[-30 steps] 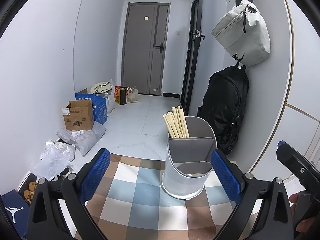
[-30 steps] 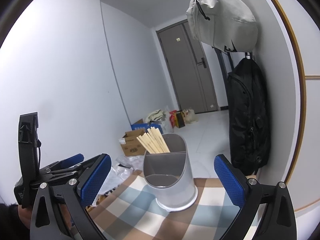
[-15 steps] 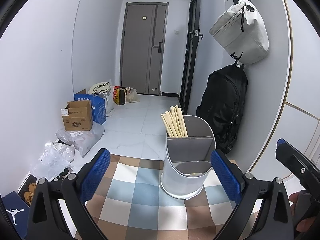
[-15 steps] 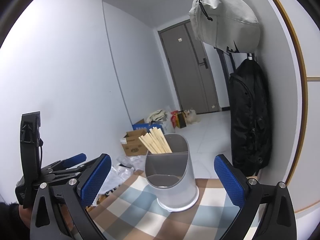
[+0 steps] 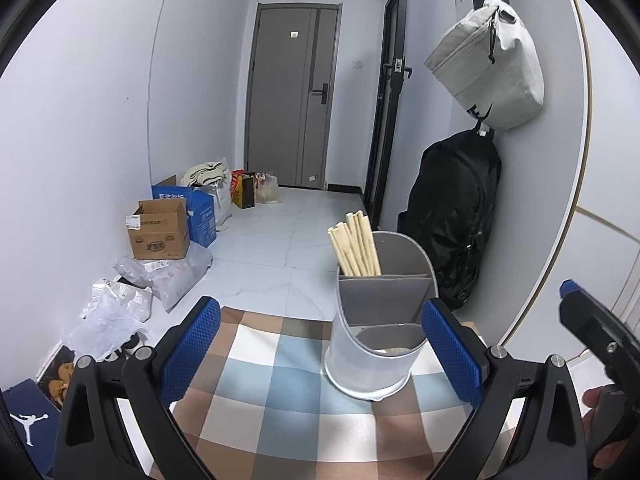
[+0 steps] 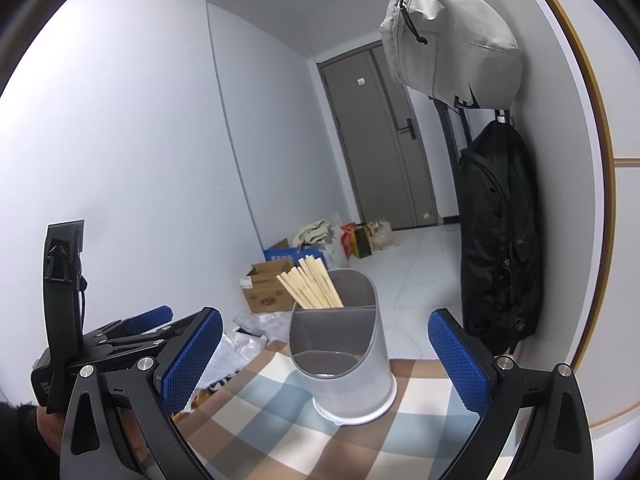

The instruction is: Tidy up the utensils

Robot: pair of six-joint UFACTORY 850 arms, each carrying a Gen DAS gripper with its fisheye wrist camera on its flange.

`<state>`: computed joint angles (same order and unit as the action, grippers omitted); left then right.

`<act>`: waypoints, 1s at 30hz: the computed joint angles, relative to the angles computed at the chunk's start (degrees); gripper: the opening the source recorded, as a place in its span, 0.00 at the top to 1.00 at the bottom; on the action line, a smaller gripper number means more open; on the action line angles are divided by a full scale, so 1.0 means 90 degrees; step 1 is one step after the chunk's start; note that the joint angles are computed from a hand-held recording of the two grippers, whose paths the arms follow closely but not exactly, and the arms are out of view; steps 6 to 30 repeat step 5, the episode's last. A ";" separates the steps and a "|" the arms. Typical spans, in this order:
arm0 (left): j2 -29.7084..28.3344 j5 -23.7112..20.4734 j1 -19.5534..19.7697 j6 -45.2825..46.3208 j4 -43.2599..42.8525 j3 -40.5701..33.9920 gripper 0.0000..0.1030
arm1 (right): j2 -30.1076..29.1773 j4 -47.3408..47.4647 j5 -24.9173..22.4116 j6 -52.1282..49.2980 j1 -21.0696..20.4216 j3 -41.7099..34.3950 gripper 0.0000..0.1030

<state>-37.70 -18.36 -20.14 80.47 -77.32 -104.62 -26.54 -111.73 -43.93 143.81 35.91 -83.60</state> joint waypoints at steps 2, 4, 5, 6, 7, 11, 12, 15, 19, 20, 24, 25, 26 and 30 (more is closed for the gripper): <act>-0.0052 -0.0062 -0.0001 -0.0359 0.0390 -0.0076 0.05 | 0.0005 0.0011 0.0021 -0.0025 -0.0001 0.0002 0.00; -0.0130 -0.0156 0.0003 -0.0844 0.0835 -0.0204 0.05 | 0.0007 -0.0007 0.0019 -0.0046 0.0002 0.0004 0.00; -0.0182 -0.0266 0.0013 -0.1091 0.1050 -0.0283 0.05 | 0.0007 0.0006 0.0013 -0.0081 0.0007 0.0002 0.00; -0.0182 -0.0266 0.0013 -0.1091 0.1050 -0.0283 0.05 | 0.0007 0.0006 0.0013 -0.0081 0.0007 0.0002 0.00; -0.0182 -0.0266 0.0013 -0.1091 0.1050 -0.0283 0.05 | 0.0007 0.0006 0.0013 -0.0081 0.0007 0.0002 0.00; -0.0182 -0.0266 0.0013 -0.1091 0.1050 -0.0283 0.05 | 0.0007 0.0006 0.0013 -0.0081 0.0007 0.0002 0.00; -0.0182 -0.0266 0.0013 -0.1091 0.1050 -0.0283 0.05 | 0.0007 0.0006 0.0013 -0.0081 0.0007 0.0002 0.00; -0.0182 -0.0266 0.0013 -0.1091 0.1050 -0.0283 0.05 | 0.0007 0.0006 0.0013 -0.0081 0.0007 0.0002 0.00; -0.0182 -0.0266 0.0013 -0.1091 0.1050 -0.0283 0.05 | 0.0007 0.0006 0.0013 -0.0081 0.0007 0.0002 0.00; -0.0182 -0.0266 0.0013 -0.1091 0.1050 -0.0283 0.05 | 0.0007 0.0006 0.0013 -0.0081 0.0007 0.0002 0.00; -0.0182 -0.0266 0.0013 -0.1091 0.1050 -0.0283 0.05 | 0.0007 0.0006 0.0013 -0.0081 0.0007 0.0002 0.00; -0.0182 -0.0266 0.0013 -0.1091 0.1050 -0.0283 0.05 | 0.0007 0.0006 0.0013 -0.0081 0.0007 0.0002 0.00; -0.0182 -0.0266 0.0013 -0.1091 0.1050 -0.0283 0.05 | 0.0007 0.0006 0.0013 -0.0081 0.0007 0.0002 0.00; -0.0182 -0.0266 0.0013 -0.1091 0.1050 -0.0283 0.05 | 0.0007 0.0006 0.0013 -0.0081 0.0007 0.0002 0.00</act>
